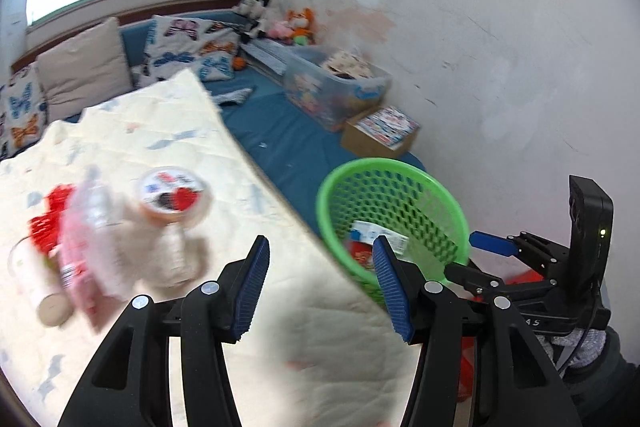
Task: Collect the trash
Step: 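Return both tools to the mattress and grasp the crumpled white paper with the right tool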
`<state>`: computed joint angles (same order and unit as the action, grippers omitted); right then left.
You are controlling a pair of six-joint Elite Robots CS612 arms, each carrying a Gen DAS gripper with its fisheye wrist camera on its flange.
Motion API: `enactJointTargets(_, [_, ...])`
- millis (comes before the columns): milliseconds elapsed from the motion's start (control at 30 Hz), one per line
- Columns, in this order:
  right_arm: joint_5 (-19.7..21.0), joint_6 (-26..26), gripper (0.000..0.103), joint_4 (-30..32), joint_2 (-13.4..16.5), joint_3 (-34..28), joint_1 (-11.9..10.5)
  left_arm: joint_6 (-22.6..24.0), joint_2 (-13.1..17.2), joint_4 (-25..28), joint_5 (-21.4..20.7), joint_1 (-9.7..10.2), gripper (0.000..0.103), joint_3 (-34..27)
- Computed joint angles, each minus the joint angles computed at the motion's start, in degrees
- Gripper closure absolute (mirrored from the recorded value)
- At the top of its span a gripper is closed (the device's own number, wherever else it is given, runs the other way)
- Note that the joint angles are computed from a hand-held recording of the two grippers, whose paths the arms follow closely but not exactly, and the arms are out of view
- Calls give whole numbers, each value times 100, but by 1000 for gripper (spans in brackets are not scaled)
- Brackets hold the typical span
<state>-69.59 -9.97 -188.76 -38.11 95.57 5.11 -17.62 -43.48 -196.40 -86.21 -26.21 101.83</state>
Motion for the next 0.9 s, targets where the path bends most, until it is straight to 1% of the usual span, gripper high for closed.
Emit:
enactJointTargets(200, [269, -288, 31, 225, 16, -205, 215, -294, -212, -262, 468, 146, 50, 417])
enactJointTargets(400, [475, -550, 31, 535, 91, -518, 468, -719, -393, -463, 800, 395, 50, 813])
enactJointTargets(500, [545, -654, 31, 682, 144, -688, 594, -921, -469, -535, 884, 519, 50, 989])
enactJointTargets(567, [677, -709, 31, 856, 190, -837, 677, -1041, -502, -583, 959, 594, 50, 1075])
enactJointTargets(733, [804, -817, 31, 1100, 306, -1139, 843, -1269, -535, -699, 1035, 724, 50, 1264])
enactJointTargets(833, [726, -939, 31, 1341, 419, -1372, 950, -1370, -527, -722, 1005, 786, 50, 1326])
enactJointTargets(900, [588, -999, 31, 1521, 518, -1547, 1020, -1417, -499, -723, 963, 828, 50, 1312])
